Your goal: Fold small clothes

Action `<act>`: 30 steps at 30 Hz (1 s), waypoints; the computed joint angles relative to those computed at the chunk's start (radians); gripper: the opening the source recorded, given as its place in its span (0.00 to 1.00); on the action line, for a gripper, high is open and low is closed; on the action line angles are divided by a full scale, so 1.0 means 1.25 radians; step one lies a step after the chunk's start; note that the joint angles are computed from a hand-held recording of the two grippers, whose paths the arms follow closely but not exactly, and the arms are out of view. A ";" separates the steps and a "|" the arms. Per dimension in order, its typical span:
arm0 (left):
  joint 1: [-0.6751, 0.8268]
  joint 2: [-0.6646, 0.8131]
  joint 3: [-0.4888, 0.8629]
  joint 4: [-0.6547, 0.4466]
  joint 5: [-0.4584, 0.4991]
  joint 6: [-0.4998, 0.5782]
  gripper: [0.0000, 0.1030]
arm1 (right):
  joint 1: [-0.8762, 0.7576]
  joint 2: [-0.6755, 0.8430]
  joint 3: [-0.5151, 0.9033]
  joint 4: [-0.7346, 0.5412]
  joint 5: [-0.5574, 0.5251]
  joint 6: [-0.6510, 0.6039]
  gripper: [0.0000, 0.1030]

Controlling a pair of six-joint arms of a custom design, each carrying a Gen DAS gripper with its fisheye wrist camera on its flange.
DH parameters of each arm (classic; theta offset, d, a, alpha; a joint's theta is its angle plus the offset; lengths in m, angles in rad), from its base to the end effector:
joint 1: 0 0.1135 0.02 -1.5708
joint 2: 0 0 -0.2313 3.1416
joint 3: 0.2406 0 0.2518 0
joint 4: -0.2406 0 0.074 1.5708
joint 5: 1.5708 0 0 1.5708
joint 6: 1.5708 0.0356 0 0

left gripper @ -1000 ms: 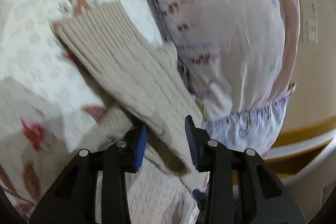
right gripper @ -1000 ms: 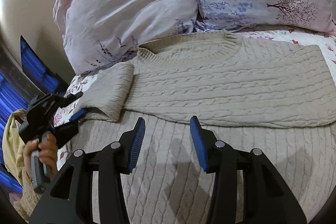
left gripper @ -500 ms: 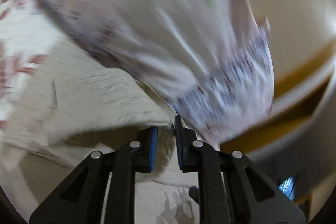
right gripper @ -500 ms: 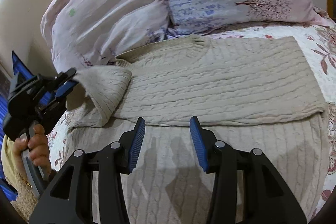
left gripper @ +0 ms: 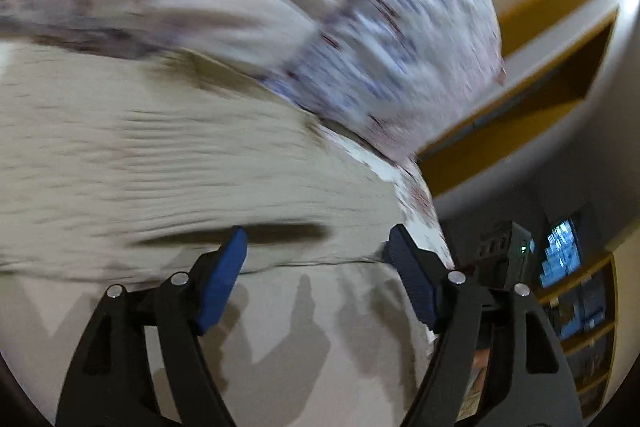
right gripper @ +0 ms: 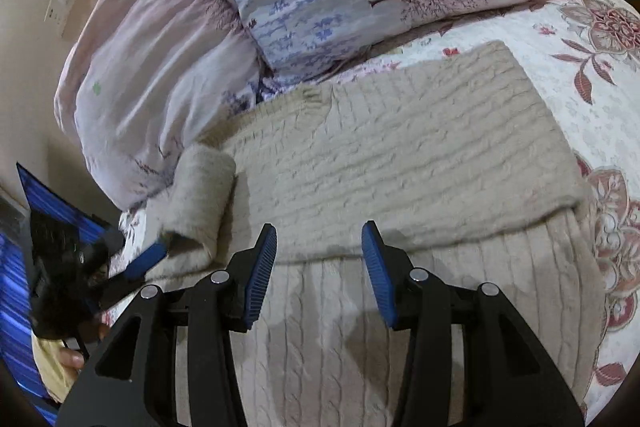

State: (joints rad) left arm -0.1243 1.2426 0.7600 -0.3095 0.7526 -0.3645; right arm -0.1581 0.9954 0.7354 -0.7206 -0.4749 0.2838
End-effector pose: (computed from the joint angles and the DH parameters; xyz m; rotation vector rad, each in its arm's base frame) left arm 0.2551 -0.0564 0.2009 0.0959 2.3588 -1.1248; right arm 0.2047 -0.0162 0.2149 0.3697 2.4881 0.6538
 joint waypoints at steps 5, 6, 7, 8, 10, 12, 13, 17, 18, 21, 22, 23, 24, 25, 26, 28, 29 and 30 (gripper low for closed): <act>0.190 -0.074 -0.031 -0.144 -0.040 0.146 0.71 | 0.261 0.001 0.064 0.056 0.205 -0.056 0.45; 0.222 -0.073 -0.033 -0.163 -0.034 0.170 0.71 | 0.316 0.010 0.078 0.073 0.237 -0.076 0.45; 0.251 -0.067 -0.033 -0.178 -0.030 0.188 0.71 | 0.391 0.028 0.099 0.094 0.281 -0.110 0.45; 0.268 -0.061 -0.034 -0.187 -0.028 0.200 0.71 | 0.439 0.046 0.114 0.109 0.305 -0.140 0.45; 0.297 -0.035 -0.028 -0.201 -0.019 0.219 0.71 | 0.545 0.098 0.145 0.137 0.365 -0.229 0.45; 0.302 -0.007 -0.023 -0.191 -0.009 0.210 0.71 | 0.615 0.145 0.168 0.145 0.414 -0.296 0.45; 0.311 0.003 -0.022 -0.191 0.004 0.217 0.71 | 0.652 0.182 0.183 0.148 0.439 -0.339 0.45; 0.321 0.011 -0.020 -0.197 0.020 0.231 0.72 | 0.704 0.289 0.218 0.154 0.507 -0.414 0.44; 0.318 0.009 -0.022 -0.193 0.020 0.227 0.72 | 0.709 0.308 0.222 0.159 0.530 -0.420 0.42; 0.317 0.007 -0.026 -0.188 0.022 0.227 0.73 | 0.690 0.359 0.248 0.150 0.533 -0.396 0.18; 0.317 0.006 -0.027 -0.187 0.022 0.228 0.73 | 0.678 0.370 0.257 0.143 0.524 -0.378 0.13; 0.317 0.006 -0.028 -0.186 0.022 0.229 0.74 | 0.672 0.367 0.254 0.147 0.523 -0.370 0.08; 0.317 0.005 -0.029 -0.186 0.021 0.231 0.74 | 0.660 0.359 0.251 0.150 0.516 -0.358 0.07; 0.312 0.003 -0.029 -0.183 0.018 0.228 0.75 | 0.641 0.341 0.246 0.149 0.494 -0.329 0.07; 0.310 0.001 -0.030 -0.181 0.016 0.227 0.76 | 0.626 0.322 0.241 0.147 0.478 -0.305 0.07; 0.306 0.000 -0.031 -0.178 0.013 0.227 0.77 | 0.564 0.262 0.222 0.160 0.419 -0.230 0.06; 0.304 -0.001 -0.032 -0.177 0.011 0.227 0.77 | 0.523 0.218 0.203 0.162 0.382 -0.188 0.07; 0.302 -0.002 -0.033 -0.176 0.011 0.228 0.78 | 0.485 0.187 0.188 0.166 0.347 -0.155 0.07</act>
